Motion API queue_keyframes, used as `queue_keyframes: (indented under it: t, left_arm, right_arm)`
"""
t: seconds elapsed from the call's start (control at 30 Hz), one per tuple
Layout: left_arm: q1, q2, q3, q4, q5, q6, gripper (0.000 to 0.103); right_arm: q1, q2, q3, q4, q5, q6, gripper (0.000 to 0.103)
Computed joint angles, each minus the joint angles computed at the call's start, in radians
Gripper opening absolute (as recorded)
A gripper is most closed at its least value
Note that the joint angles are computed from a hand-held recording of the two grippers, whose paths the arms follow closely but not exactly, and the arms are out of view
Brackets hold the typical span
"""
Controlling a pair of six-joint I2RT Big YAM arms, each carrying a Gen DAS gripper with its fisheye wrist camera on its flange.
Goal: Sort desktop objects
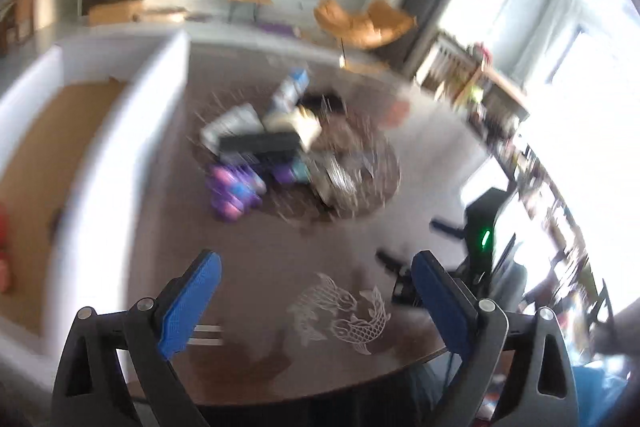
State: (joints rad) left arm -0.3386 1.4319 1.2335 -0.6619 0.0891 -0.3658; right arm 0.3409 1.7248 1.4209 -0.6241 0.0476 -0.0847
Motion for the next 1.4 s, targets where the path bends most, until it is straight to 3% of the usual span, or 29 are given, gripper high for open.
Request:
queue_keyframes:
  t: [0.07,0.2,0.27,0.33,0.57,1.4]
  left_arm:
    - [-0.035,0.076,0.021,0.008,-0.052,0.000,0.097]
    - [-0.028,0.259,0.089,0.028,-0.120,-0.011,0.097]
    - [-0.041,0.269,0.072,0.099,-0.205,0.019,0.097]
    - [-0.050,0.303,0.112,0.090,-0.266,0.069,0.097]
    - [-0.037,0.380,0.200,0.062,-0.274,0.099,0.103]
    - [-0.054,0.371,0.184,0.071,-0.282,0.085,0.103]
  right_arm:
    - [-0.022,0.040,0.038,-0.032,0.006,0.015,0.103]
    - [-0.058,0.097,0.087,-0.016,-0.049,0.041,0.103]
    - [-0.064,0.124,0.127,-0.029,-0.057,0.053,0.103]
    - [-0.063,0.147,0.164,-0.039,-0.054,0.058,0.103]
    - [-0.057,0.172,0.211,-0.061,-0.044,0.075,0.103]
    - [-0.058,0.177,0.212,-0.058,-0.044,0.071,0.103]
